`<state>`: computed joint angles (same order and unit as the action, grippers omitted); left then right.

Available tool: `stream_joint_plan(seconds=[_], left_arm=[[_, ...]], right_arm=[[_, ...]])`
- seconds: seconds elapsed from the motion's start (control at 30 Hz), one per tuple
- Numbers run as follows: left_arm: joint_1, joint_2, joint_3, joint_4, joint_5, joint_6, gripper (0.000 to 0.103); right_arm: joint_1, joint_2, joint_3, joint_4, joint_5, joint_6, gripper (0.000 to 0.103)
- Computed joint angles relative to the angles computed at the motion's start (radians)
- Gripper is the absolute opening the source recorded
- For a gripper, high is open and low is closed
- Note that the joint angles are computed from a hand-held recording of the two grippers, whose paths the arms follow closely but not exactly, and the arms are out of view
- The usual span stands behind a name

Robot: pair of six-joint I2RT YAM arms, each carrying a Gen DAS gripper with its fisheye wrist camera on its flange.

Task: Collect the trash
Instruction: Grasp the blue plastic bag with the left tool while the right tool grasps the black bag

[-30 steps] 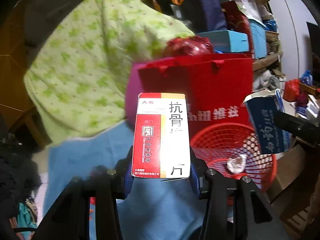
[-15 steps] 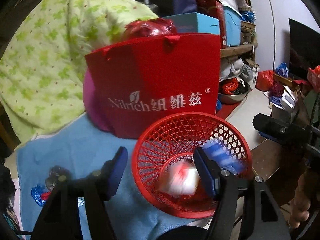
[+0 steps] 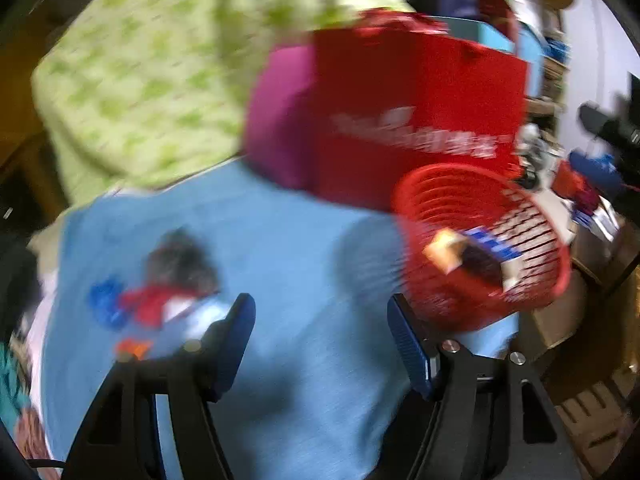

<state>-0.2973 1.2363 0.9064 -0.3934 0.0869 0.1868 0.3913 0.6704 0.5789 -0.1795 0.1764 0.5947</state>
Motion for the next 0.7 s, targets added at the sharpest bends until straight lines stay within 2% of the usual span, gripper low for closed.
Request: stream_joint_plan(seconds=[0.17, 0.27, 0.37, 0.43, 0.53, 0.63, 0.7], left_arm=[[0.394, 0.000, -0.073, 0.017, 0.132, 0.102, 0.069], [0.593, 0.057, -0.083, 0.059, 0.169, 0.154, 0.069], [0.752, 0.152, -0.052, 0.093, 0.199, 0.186, 0.069], [0.822, 0.214, -0.019, 0.104, 0.227, 0.194, 0.069], [0.858, 0.275, 0.013, 0.126, 0.236, 0.188, 0.069], [0.864, 0.339, 0.046, 0.135, 0.242, 0.188, 0.069], [0.843, 0.380, 0.073, 0.145, 0.228, 0.178, 0.069]], right_arm=[[0.185, 0.290, 0.112, 0.113, 0.046, -0.014, 0.069], [0.231, 0.493, 0.198, 0.165, 0.005, -0.007, 0.069], [0.235, 0.737, 0.317, 0.199, -0.080, 0.011, 0.069], [0.224, 0.863, 0.384, 0.198, -0.127, 0.024, 0.069], [0.203, 1.104, 0.568, 0.121, -0.188, 0.047, 0.069], [0.176, 1.273, 0.705, 0.089, -0.248, 0.063, 0.068], [0.167, 1.341, 0.757, 0.105, -0.244, 0.065, 0.068]])
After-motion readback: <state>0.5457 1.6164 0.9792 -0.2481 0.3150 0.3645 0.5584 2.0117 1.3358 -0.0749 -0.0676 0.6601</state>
